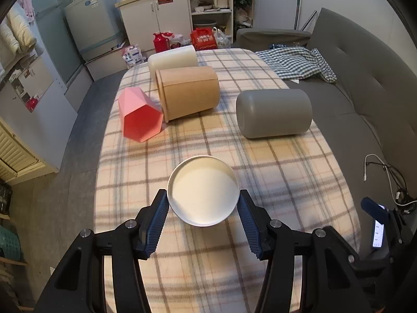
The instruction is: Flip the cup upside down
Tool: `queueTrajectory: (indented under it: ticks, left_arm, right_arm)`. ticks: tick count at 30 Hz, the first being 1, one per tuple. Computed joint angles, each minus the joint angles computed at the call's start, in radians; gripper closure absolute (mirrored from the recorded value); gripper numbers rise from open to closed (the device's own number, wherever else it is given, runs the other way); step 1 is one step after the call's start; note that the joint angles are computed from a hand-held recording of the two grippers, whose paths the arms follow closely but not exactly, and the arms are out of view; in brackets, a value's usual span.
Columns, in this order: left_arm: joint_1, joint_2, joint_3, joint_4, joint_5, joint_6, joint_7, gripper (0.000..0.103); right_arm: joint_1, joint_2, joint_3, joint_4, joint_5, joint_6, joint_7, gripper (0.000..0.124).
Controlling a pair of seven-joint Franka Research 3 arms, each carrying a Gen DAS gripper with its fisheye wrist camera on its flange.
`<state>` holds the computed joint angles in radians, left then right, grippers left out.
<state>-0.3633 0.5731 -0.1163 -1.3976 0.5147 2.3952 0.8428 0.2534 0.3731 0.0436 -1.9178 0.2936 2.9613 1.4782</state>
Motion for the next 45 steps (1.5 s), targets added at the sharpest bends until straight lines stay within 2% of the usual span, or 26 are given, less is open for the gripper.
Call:
queueTrajectory:
  ticks: [3,6,13,17,20,24,26,28,29,30,31,35,37,41,44,45]
  left_arm:
    - [0.004,0.017,-0.002,0.026,-0.005,0.002,0.023,0.045]
    - [-0.010,0.015,0.014,0.031,0.017,-0.006,0.008,0.037]
    - [-0.008,-0.093,0.030,-0.124,0.081,0.122,-0.097,0.037]
    - [-0.018,-0.189,0.056,-0.258,0.191,0.217,-0.257,0.037]
    - [-0.054,-0.265,0.099,-0.355,0.397,0.270,-0.472,0.037]
    - [-0.089,-0.347,0.119,-0.457,0.675,0.245,-0.779,0.037]
    - [-0.090,-0.382,0.110,-0.506,0.790,0.222,-0.905,0.036]
    - [-0.082,-0.407,0.093,-0.546,0.873,0.201,-0.995,0.035]
    - [-0.078,-0.422,0.083,-0.571,0.921,0.189,-1.052,0.033]
    - [-0.072,-0.433,0.073,-0.592,0.959,0.180,-1.098,0.024]
    - [-0.065,-0.443,0.061,-0.609,0.986,0.168,-1.131,0.016]
    - [-0.034,-0.457,0.011,-0.651,1.063,0.113,-1.214,0.007]
    - [-0.009,-0.455,-0.012,-0.656,1.061,0.110,-1.224,0.007]
    - [0.042,-0.458,-0.052,-0.672,1.060,0.136,-1.254,0.007]
    - [0.055,-0.460,-0.071,-0.675,1.054,0.117,-1.249,0.006]
    - [0.055,-0.462,-0.077,-0.678,1.053,0.112,-1.252,0.002]
  right_arm:
    - [0.001,-0.001,-0.003,0.000,-0.001,-0.005,0.003,0.021]
    - [0.000,-0.003,-0.002,-0.002,0.000,0.001,0.002,0.021]
    - [0.003,-0.029,0.006,-0.032,-0.001,0.045,-0.014,0.021]
    - [0.007,-0.067,0.014,-0.073,0.004,0.094,-0.030,0.021]
    - [0.002,-0.098,0.034,-0.105,0.022,0.139,-0.057,0.021]
    - [0.024,-0.129,0.029,-0.138,0.014,0.191,-0.066,0.021]
    - [-0.001,-0.141,0.069,-0.158,0.034,0.232,-0.099,0.021]
    - [-0.041,-0.148,0.131,-0.194,0.049,0.327,-0.136,0.021]
    - [-0.071,-0.147,0.166,-0.206,0.042,0.361,-0.140,0.021]
    - [-0.081,-0.147,0.180,-0.221,0.031,0.400,-0.136,0.021]
    - [-0.076,-0.147,0.175,-0.230,0.020,0.416,-0.127,0.021]
    - [-0.035,-0.149,0.128,-0.239,0.003,0.432,-0.093,0.021]
    - [-0.065,-0.148,0.154,-0.247,-0.031,0.438,-0.061,0.021]
    - [-0.055,-0.148,0.138,-0.254,-0.061,0.448,-0.039,0.021]
    - [-0.056,-0.146,0.139,-0.256,-0.091,0.451,-0.028,0.021]
    - [-0.060,-0.143,0.143,-0.255,-0.101,0.450,-0.023,0.021]
